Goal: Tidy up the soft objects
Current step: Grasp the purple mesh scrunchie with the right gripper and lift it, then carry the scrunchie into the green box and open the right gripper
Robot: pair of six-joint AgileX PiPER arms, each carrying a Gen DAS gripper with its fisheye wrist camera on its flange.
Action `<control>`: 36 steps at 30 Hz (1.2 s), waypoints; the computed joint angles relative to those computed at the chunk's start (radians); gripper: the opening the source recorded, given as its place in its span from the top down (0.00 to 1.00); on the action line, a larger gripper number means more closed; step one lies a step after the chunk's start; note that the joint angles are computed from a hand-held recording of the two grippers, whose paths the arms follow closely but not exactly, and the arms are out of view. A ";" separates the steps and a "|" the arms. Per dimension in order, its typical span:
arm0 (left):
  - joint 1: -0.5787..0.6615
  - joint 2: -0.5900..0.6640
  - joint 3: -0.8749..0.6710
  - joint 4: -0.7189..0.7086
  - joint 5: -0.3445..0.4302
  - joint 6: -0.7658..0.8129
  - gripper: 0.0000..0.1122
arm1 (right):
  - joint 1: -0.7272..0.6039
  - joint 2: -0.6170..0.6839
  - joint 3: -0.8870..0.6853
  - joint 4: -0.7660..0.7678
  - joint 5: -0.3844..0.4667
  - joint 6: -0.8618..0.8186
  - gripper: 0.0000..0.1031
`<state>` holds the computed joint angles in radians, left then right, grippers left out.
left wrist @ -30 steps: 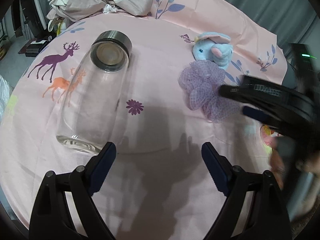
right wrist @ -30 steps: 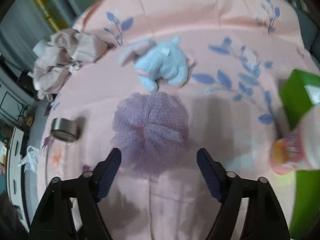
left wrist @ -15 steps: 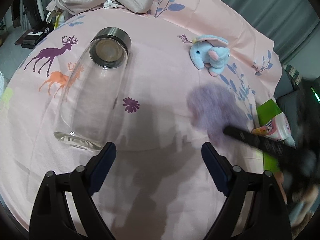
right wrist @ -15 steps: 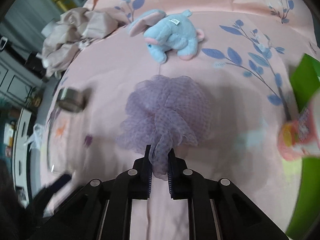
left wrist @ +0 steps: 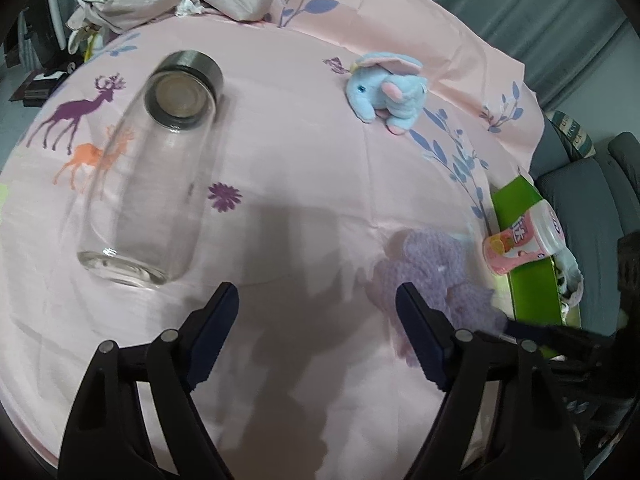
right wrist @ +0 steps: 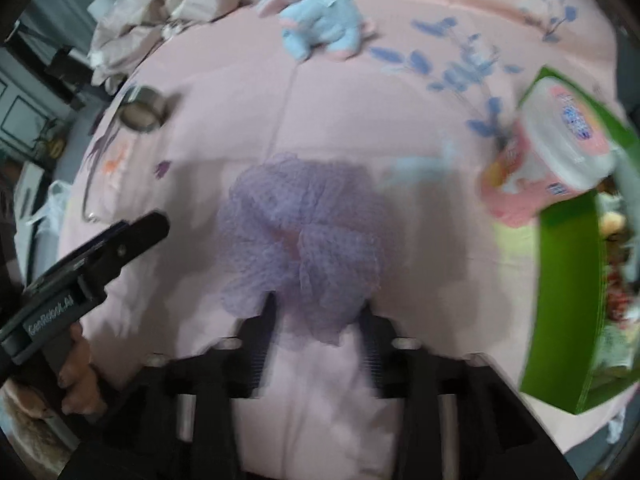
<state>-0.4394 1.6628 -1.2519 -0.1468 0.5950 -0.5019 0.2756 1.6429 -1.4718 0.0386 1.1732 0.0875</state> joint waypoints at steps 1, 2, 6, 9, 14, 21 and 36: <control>0.002 0.003 -0.001 -0.031 0.001 0.025 0.32 | -0.009 -0.008 -0.001 0.000 -0.012 0.012 0.31; 0.004 0.008 -0.002 -0.069 0.001 0.059 0.32 | -0.028 -0.015 0.000 0.022 -0.026 0.015 0.30; -0.012 0.039 -0.019 -0.144 0.008 0.127 0.45 | -0.080 -0.010 -0.013 0.101 -0.054 0.010 0.30; -0.017 0.070 -0.030 -0.244 0.017 0.210 0.57 | -0.082 0.011 -0.004 0.122 -0.099 0.020 0.30; -0.027 0.124 -0.063 -0.326 0.050 0.269 0.71 | -0.097 0.074 -0.001 0.163 -0.107 0.014 0.30; -0.060 0.169 -0.117 -0.318 0.041 0.279 0.83 | -0.109 0.111 0.019 0.207 -0.134 -0.013 0.62; -0.170 0.212 -0.534 -0.197 0.190 0.276 0.90 | -0.222 -0.150 -0.010 0.293 -0.157 -0.117 0.81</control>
